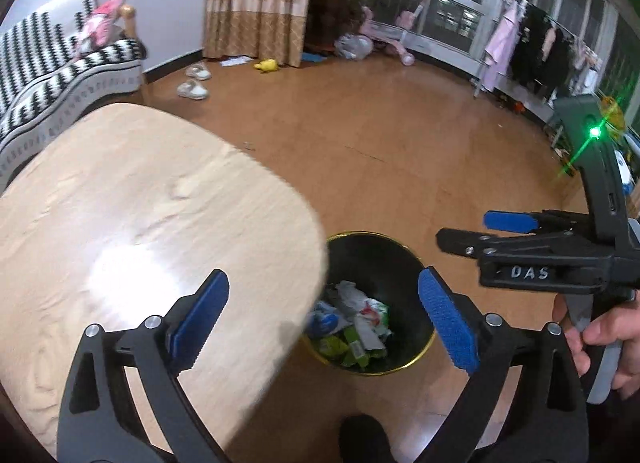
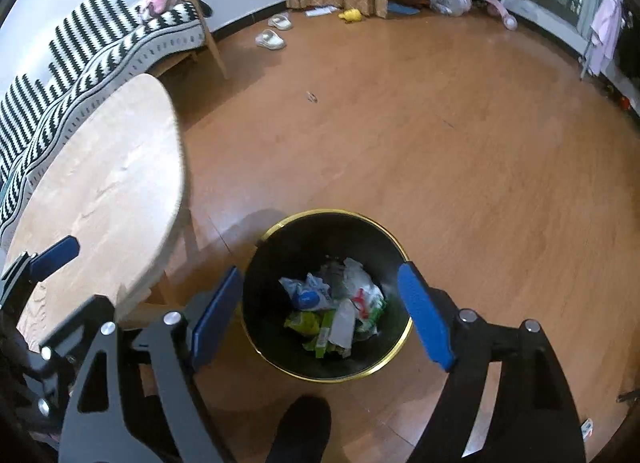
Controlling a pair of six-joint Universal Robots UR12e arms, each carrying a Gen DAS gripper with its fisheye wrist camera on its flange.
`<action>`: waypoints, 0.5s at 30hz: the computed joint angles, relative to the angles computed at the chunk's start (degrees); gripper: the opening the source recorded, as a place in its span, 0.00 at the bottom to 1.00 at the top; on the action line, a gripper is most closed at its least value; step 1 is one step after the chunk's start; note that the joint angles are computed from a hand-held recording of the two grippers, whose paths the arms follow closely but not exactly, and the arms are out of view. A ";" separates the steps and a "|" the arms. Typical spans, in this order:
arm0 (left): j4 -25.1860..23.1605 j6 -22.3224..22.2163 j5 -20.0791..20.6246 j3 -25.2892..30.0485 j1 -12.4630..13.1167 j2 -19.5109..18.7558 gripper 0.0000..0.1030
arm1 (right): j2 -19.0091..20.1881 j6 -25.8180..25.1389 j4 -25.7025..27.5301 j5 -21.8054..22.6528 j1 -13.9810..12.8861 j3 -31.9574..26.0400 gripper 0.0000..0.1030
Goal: Collect trash
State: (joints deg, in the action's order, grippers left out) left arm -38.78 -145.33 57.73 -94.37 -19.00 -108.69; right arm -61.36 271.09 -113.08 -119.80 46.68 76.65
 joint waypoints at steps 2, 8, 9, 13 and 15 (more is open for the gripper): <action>1.94 -1.64 0.66 -0.20 1.32 0.32 0.93 | 1.15 -2.24 0.10 -1.17 -0.09 -2.22 0.81; 7.08 -7.88 6.43 -0.17 5.85 0.53 0.94 | 8.14 -12.54 -0.50 -5.00 -0.20 -14.02 0.86; 8.19 -9.05 7.69 -0.17 6.91 0.62 0.94 | 9.18 -14.02 -0.95 -5.16 -0.24 -15.62 0.86; 10.69 -12.58 11.48 0.01 10.55 0.98 0.94 | 17.36 -23.66 -0.60 -4.65 -0.48 -29.43 0.87; 11.24 -13.83 12.04 0.02 12.86 1.36 0.94 | 21.57 -27.38 0.31 -4.41 -0.39 -36.76 0.88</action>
State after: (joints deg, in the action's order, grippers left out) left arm -27.54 -159.17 69.77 -94.34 -6.14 -107.32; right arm -39.79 243.71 -112.77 -124.21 46.29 39.89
